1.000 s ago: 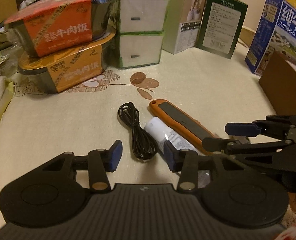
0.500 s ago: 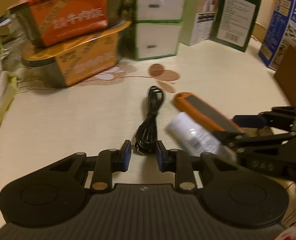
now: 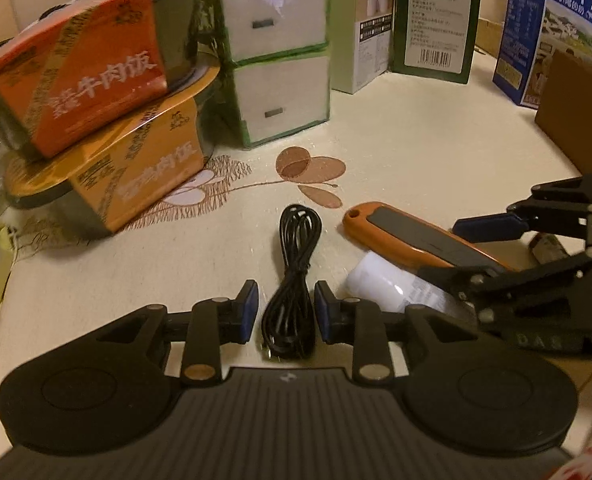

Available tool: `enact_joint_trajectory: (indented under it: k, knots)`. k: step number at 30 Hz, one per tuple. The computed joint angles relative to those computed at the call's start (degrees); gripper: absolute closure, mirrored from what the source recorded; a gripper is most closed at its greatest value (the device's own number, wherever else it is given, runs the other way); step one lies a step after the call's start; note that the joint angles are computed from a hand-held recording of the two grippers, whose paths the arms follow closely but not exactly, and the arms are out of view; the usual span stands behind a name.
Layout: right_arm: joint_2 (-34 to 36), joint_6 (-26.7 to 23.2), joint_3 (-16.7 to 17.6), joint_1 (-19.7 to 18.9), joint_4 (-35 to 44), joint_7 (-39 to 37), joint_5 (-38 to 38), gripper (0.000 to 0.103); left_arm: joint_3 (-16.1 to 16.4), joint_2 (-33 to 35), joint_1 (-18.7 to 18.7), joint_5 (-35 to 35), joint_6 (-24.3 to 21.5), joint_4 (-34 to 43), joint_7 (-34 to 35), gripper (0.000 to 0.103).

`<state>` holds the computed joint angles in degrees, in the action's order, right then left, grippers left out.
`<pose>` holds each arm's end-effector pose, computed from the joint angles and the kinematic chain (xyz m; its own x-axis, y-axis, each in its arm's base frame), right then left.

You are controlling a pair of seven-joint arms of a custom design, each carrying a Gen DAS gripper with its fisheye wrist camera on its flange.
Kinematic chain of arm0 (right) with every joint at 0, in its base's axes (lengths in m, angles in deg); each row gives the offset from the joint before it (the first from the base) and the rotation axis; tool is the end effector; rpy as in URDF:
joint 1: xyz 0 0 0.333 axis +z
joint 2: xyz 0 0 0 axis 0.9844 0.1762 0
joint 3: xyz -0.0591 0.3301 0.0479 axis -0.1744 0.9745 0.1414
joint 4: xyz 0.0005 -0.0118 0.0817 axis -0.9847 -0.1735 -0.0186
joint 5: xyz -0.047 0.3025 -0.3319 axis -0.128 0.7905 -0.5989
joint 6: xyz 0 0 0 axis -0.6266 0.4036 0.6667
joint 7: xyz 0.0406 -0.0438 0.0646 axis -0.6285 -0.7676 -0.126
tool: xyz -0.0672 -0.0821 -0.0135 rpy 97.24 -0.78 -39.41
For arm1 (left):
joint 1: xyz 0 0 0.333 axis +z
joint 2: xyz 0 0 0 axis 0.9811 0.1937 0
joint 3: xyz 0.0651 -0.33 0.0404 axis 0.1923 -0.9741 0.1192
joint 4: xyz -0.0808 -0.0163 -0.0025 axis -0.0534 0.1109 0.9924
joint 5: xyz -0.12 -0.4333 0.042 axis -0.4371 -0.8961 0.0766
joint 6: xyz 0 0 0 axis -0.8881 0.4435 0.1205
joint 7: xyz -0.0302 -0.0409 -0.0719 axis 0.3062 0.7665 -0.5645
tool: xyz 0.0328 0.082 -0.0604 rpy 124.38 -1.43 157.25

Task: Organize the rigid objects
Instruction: 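Lower the right gripper onto the orange knife while the left approaches the black cable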

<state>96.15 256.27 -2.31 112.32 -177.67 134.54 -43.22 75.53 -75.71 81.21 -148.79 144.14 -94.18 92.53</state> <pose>0.5458 0.2728 0.3013 0.3197 -0.9431 -0.0915 -0.6836 -0.1627 -0.7115 0.5791 -0.0309 0.3089 -0.4196 -0.9054 -0.0651 -0.6764 0.3597 -0.6427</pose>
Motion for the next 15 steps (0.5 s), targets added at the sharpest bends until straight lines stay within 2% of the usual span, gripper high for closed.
enact_joint_trajectory:
  k: [4,7,9,13,15]
  knots:
    - [0.68,0.21,-0.80,0.84,0.50,-1.25,0.03,0.060,-0.15,1.51,0.34,1.47,-0.57,1.59,-0.55,0.078]
    - [0.75,0.65,-0.50,0.61,0.31,-1.81,-0.21,0.067,-0.36,1.78,0.78,2.59,-0.86,1.81,-3.37,0.084]
    - [0.83,0.71,-3.48,4.24,0.28,-3.88,2.10,0.069,-0.80,1.47,1.10,1.75,-0.49,1.39,-3.77,0.084]
    - [0.20,-0.09,-3.30,4.30,-0.05,-4.32,3.72,0.070,-0.20,-0.36,0.62,3.79,-0.77,-0.74,-8.12,0.086]
    - [-0.32,-0.78,-5.80,7.18,-0.40,-5.43,5.48,0.070,0.34,-1.69,0.38,4.54,-1.67,-1.96,-10.03,0.089]
